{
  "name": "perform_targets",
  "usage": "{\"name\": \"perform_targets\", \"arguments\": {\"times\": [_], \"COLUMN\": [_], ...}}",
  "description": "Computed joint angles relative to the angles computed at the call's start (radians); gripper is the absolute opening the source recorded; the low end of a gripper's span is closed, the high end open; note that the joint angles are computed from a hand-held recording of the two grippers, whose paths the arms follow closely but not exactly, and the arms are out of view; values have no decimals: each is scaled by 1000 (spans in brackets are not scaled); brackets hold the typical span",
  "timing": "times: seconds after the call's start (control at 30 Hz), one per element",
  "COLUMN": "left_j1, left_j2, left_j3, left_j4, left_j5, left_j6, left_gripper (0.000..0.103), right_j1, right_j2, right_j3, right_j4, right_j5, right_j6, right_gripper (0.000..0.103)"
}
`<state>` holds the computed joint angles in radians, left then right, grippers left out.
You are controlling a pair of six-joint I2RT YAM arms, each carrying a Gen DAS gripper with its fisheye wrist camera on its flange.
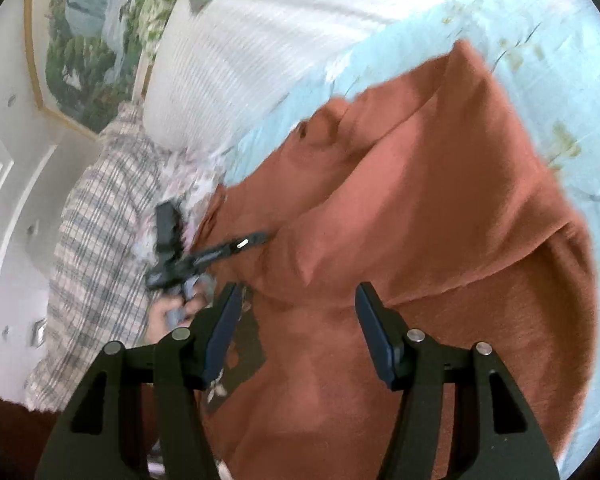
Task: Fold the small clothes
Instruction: 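Grasp the other sleeve cuff with the left tool and lift it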
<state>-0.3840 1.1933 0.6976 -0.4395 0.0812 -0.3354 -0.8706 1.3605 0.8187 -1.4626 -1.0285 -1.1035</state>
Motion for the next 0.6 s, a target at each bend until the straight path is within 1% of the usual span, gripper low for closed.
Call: {"name": "perform_targets", "arguments": {"times": [0.07, 0.1, 0.13, 0.17, 0.23, 0.3, 0.33, 0.4, 0.43, 0.47, 0.57, 0.6], "left_j1": [-41, -36, -17, -7, 23, 77, 83, 98, 100, 90, 63, 51], "left_j2": [-176, -265, -303, -308, -261, -235, -220, -198, -189, -180, -168, -161], "left_j3": [-61, -96, -119, -130, -157, -187, -190, -193, -191, -185, -174, -171], "left_j4": [-5, -8, -19, -25, -8, 21, 36, 54, 58, 55, 52, 53], "left_j5": [-154, -185, -192, -200, -199, -133, -116, -80, -67, -72, -113, -121], "left_j6": [-70, -106, -128, -133, -130, -128, -134, -136, -131, -125, -111, -114], "left_gripper": [4, 4, 4, 4, 4, 5, 5, 10, 17, 20, 17, 17], "right_j1": [-54, -63, -54, -33, 19, 69, 106, 167, 200, 227, 311, 331], "right_j2": [6, 9, 4, -11, -28, -21, -14, 15, 33, 46, 81, 103], "right_j3": [31, 43, 50, 46, 35, 32, 32, 42, 46, 50, 55, 62], "right_j4": [42, 83, 152, 252, 425, 559, 630, 713, 757, 787, 849, 856], "right_j5": [-12, -12, -1, 21, 75, 125, 164, 220, 249, 277, 371, 389], "right_j6": [36, 78, 148, 248, 418, 536, 597, 665, 697, 717, 760, 758], "right_gripper": [60, 60, 60, 60, 60, 60, 60, 60, 60, 60, 60, 58]}}
